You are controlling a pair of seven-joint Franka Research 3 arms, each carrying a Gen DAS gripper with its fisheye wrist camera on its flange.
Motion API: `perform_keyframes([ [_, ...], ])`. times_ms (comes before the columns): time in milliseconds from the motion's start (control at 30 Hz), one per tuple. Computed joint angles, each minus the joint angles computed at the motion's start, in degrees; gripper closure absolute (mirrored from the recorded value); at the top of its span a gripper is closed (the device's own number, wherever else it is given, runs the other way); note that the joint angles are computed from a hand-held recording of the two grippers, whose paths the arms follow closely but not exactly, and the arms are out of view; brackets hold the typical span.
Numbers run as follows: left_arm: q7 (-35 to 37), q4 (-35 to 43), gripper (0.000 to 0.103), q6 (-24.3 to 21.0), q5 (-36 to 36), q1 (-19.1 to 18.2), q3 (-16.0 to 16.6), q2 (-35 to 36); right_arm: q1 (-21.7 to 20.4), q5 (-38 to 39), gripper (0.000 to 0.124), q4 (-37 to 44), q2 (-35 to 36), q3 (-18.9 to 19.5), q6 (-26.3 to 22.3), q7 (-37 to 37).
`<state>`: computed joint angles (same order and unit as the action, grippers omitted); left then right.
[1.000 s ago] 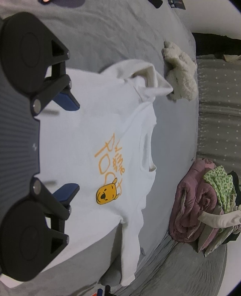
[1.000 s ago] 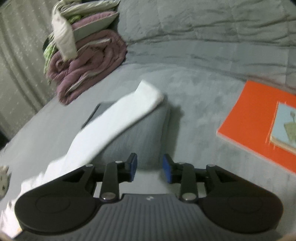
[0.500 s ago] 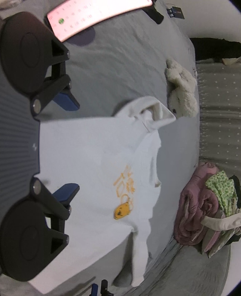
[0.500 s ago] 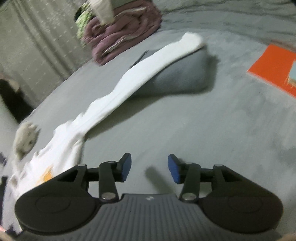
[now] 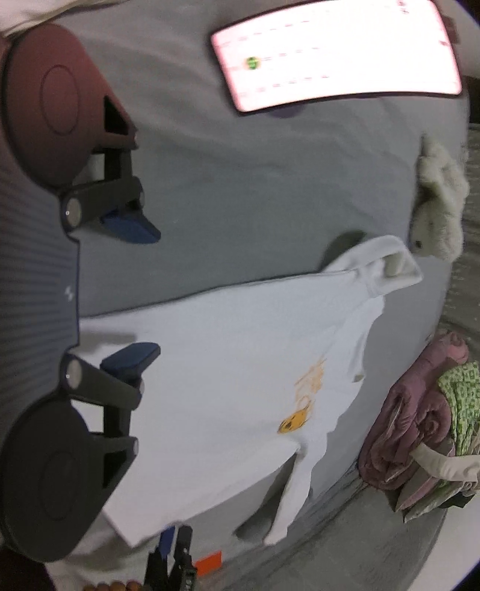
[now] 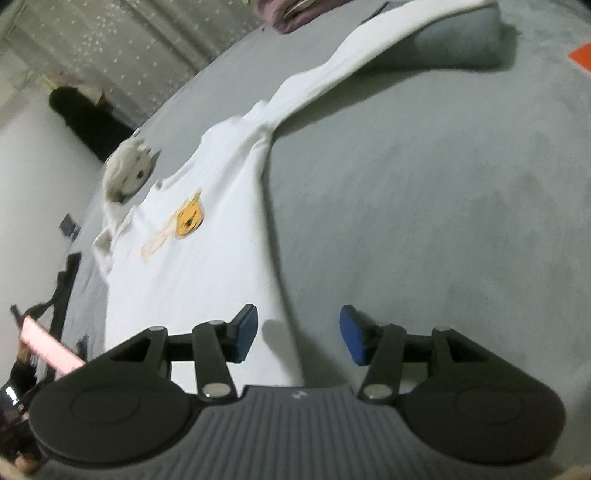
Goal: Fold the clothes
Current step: 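Lay the sleeve flat, open the right gripper and withdraw it, then grasp the sweatshirt hem with both grippers, lift, lay flat and release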
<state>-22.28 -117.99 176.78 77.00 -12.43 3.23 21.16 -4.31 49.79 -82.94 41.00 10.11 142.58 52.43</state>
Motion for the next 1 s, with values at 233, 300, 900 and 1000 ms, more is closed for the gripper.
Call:
perform_keyframes([
  [233, -2.1, -1.7, 0.049, 1.7, 3.4, -0.1, -1.1, -1.2, -2.0, 4.1, 0.07, -9.0, -6.4, 0.2, -1.3, -4.4],
  [300, -1.6, -2.1, 0.051, 2.1, 3.3, 0.2, -1.5, -1.4, -1.3, 4.5, 0.07, -12.4, -8.7, -0.5, 0.5, -7.2],
  [900, -13.5, -1.0, 0.097, 1.3, 11.0, 1.1, -3.7, -0.6, 2.2, 25.6, 0.087, -21.7, -10.1, 7.6, 30.6, -47.8],
  [1000, -18.4, -1.1, 0.099, 0.4, 14.7, 1.7, -4.5, -1.6, 3.1, 28.0, 0.11, -19.6, -8.6, 7.8, 34.5, -52.5],
])
